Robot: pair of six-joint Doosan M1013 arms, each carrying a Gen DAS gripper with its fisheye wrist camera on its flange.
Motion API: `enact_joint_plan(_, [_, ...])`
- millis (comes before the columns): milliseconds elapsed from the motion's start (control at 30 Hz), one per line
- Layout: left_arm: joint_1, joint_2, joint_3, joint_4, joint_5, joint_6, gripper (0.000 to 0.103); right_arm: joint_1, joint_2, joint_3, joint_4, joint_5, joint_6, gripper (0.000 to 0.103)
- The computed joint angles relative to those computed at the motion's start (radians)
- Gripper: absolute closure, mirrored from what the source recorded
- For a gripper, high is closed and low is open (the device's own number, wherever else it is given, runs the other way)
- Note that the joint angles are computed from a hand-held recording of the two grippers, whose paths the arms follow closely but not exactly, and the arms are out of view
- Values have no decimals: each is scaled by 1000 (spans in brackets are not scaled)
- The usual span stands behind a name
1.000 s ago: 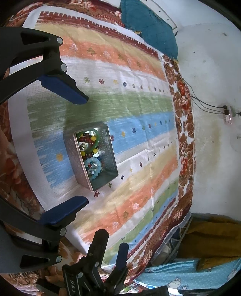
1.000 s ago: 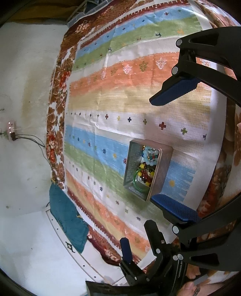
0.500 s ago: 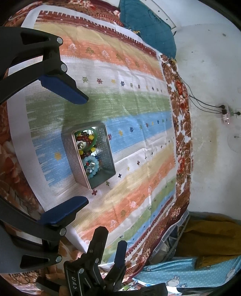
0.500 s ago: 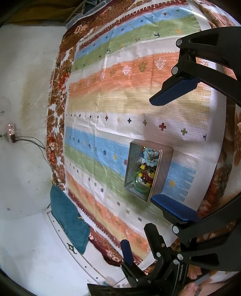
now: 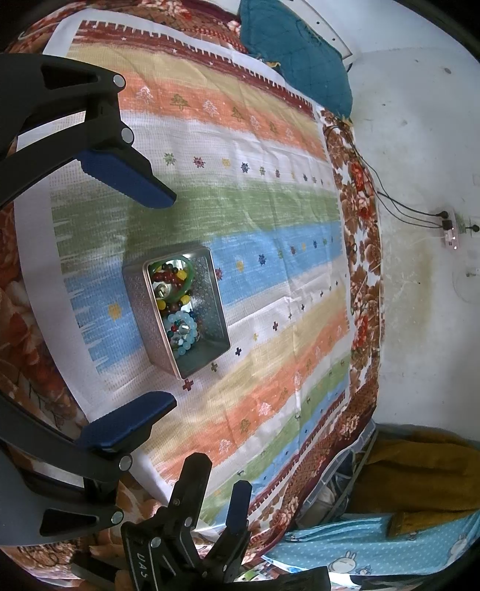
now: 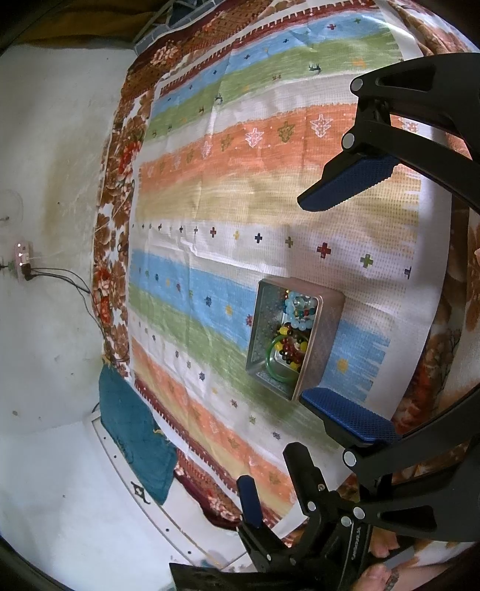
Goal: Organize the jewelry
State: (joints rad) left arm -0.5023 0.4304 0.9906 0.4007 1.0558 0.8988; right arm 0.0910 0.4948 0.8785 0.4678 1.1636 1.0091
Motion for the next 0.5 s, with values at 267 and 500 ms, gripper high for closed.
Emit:
enact_joint_plan(267, [2,0,0,-8,-3,6,6,-2,6,-14,-1,21,4,6])
enact_joint_plan(500, [3,-1,6,-15,1,0,6,-3,10,-19,-2,25,6,6])
